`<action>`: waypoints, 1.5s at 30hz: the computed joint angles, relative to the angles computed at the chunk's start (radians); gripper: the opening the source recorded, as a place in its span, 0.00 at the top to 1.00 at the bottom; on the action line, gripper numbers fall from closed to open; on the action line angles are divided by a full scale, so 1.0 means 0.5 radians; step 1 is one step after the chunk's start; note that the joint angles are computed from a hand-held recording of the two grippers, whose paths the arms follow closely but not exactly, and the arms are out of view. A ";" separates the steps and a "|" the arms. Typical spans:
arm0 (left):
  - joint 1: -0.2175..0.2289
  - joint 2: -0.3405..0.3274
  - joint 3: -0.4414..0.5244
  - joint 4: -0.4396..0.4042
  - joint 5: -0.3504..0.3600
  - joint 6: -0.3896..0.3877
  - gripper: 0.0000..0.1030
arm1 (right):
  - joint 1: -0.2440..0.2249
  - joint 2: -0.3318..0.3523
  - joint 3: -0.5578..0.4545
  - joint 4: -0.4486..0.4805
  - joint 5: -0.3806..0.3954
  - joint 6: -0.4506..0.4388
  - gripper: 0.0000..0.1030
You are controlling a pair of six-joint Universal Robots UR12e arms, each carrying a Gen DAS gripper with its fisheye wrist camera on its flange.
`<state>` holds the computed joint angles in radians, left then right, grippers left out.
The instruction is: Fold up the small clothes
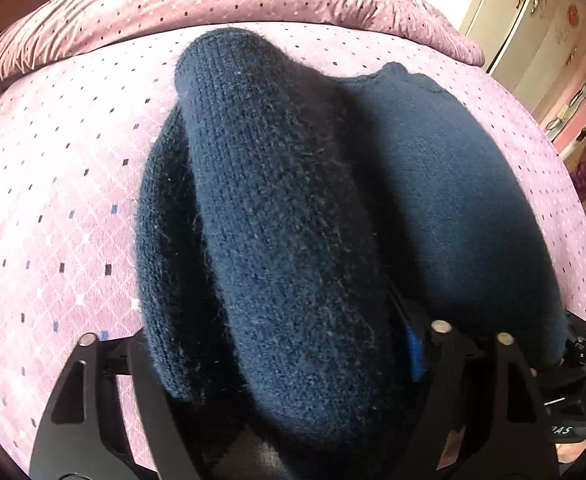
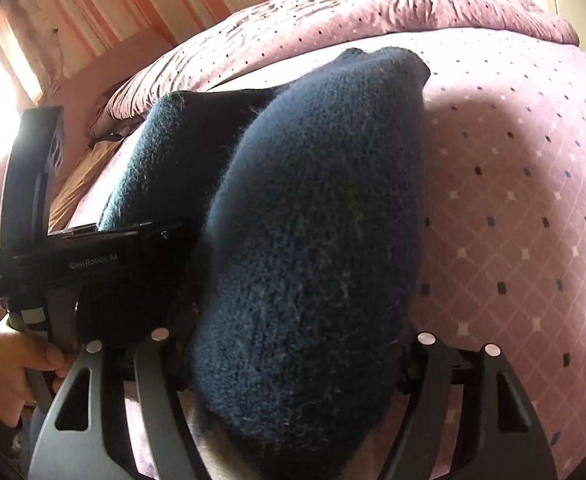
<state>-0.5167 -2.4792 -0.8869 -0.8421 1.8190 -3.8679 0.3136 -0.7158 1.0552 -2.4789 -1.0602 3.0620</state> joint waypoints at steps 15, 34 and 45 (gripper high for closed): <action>-0.004 0.167 -0.156 -0.027 0.196 0.045 0.14 | -0.034 -0.089 -0.038 0.301 0.014 0.064 0.04; -0.032 0.158 -0.242 0.084 0.393 0.200 0.03 | 0.005 -0.286 0.393 -0.569 -0.324 -0.104 0.02; -0.151 0.298 -0.458 0.142 0.596 0.170 0.03 | 0.029 -0.408 0.635 -0.763 -0.117 -0.555 0.02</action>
